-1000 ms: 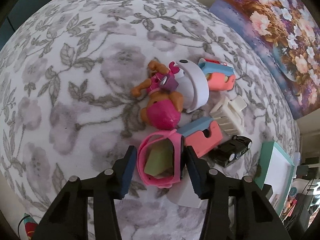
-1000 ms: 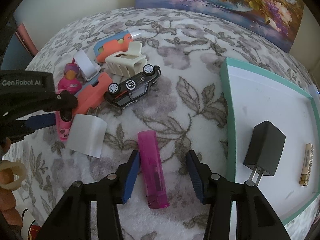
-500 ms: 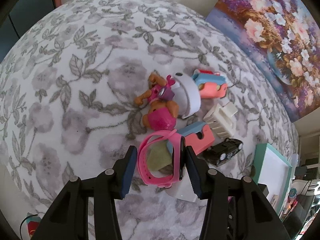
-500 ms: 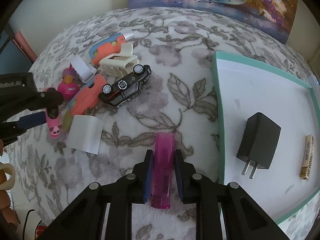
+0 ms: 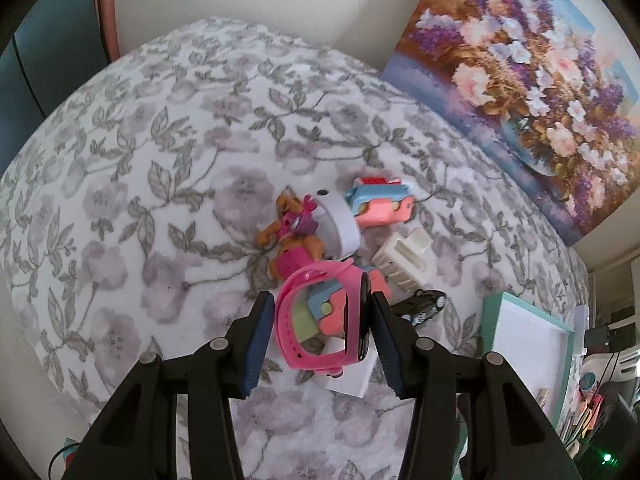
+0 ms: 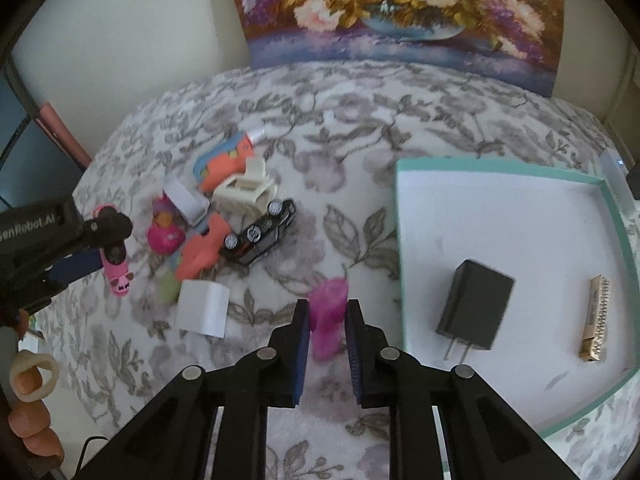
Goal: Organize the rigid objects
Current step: 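Grasp the pink watch band with the left tool while the right tool grasps the pink comb, then carry the watch band and pink comb into the white tray and release them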
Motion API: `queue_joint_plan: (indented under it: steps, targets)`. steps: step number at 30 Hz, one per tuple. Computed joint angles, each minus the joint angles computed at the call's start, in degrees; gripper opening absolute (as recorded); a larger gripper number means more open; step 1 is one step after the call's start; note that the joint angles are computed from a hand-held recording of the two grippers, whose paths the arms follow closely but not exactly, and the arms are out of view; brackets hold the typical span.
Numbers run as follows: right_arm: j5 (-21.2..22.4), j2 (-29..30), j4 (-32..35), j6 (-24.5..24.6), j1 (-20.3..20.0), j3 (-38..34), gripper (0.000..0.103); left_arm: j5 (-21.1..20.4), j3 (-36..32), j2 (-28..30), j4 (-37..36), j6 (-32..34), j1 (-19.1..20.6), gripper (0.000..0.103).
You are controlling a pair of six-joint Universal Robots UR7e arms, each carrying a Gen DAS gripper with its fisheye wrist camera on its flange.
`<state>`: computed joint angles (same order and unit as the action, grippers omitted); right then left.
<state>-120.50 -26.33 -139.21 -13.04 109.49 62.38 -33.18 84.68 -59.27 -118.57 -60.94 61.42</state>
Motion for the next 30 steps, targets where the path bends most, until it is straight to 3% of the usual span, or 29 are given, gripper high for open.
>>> queue_joint_plan:
  steps: [18,30]
  targets:
    - [5.12,-4.28,-2.48,3.39,-1.77,1.20,0.013,0.79,-2.22,3.27,-1.65,4.84,-3.16,0.050]
    - [0.00,-8.31,-9.20,7.27,-4.47,3.25,0.013,-2.19,-6.38,9.15,-3.85,12.38,-5.65,0.050]
